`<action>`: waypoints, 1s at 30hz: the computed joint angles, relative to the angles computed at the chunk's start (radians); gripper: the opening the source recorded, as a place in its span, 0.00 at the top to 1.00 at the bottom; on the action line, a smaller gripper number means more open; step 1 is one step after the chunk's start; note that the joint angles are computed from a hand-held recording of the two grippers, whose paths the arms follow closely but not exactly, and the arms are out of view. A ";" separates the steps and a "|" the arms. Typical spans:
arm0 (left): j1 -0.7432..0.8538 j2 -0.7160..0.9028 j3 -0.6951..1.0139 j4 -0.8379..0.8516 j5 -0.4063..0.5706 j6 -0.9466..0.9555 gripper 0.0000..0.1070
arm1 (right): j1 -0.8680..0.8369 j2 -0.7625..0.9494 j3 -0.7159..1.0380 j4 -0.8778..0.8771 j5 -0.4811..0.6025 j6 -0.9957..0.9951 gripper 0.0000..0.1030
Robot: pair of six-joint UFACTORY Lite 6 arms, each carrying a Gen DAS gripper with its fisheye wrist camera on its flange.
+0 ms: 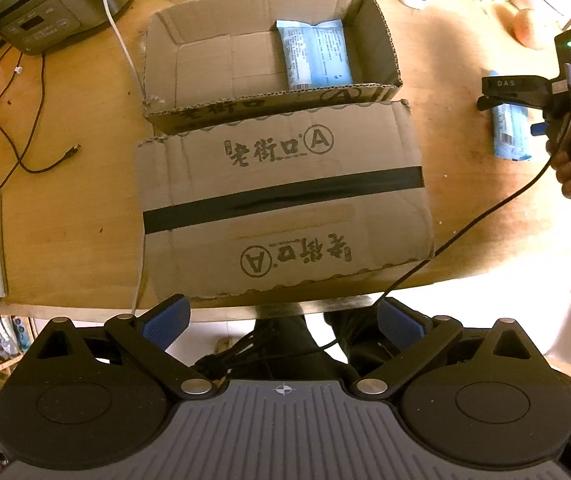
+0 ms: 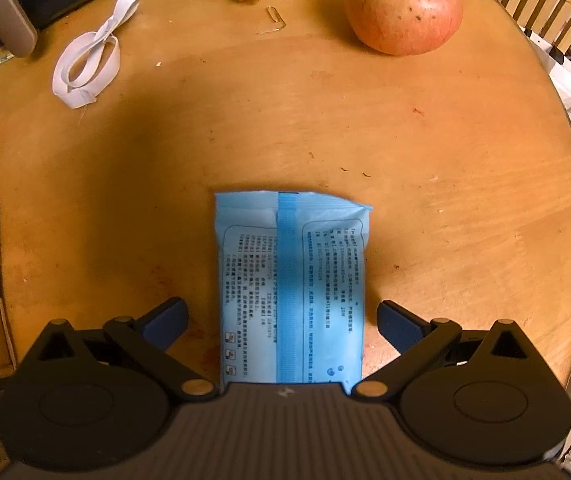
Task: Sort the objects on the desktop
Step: 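Close the right gripper on the smaller blue packet, then lift the smaller blue packet off the table with the right gripper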
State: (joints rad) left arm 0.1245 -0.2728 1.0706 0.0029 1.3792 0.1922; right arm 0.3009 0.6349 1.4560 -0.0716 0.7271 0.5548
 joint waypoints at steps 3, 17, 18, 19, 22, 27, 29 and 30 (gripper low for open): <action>0.024 0.003 0.002 -0.009 -0.006 0.032 0.04 | -0.005 0.016 0.026 0.014 0.023 -0.018 0.00; 0.187 0.043 0.012 -0.058 -0.046 0.255 0.04 | -0.003 -0.006 0.002 0.034 0.020 -0.011 0.06; 0.201 0.049 0.017 -0.060 -0.048 0.273 0.04 | -0.001 -0.014 -0.006 0.035 0.018 -0.005 0.07; 0.213 0.056 0.021 -0.060 -0.051 0.289 0.04 | 0.002 -0.021 -0.010 0.033 0.019 0.007 0.13; 0.252 0.076 0.032 -0.059 -0.064 0.337 0.04 | 0.020 -0.044 -0.013 0.015 0.023 0.046 0.36; 0.309 0.107 0.049 -0.074 -0.067 0.414 0.04 | 0.050 -0.035 0.009 -0.023 0.049 0.111 0.39; 0.331 0.119 0.059 -0.084 -0.064 0.441 0.04 | 0.049 -0.040 0.000 -0.016 0.043 0.119 0.38; 0.339 0.125 0.064 -0.088 -0.064 0.450 0.04 | 0.047 -0.043 -0.005 -0.011 0.038 0.116 0.38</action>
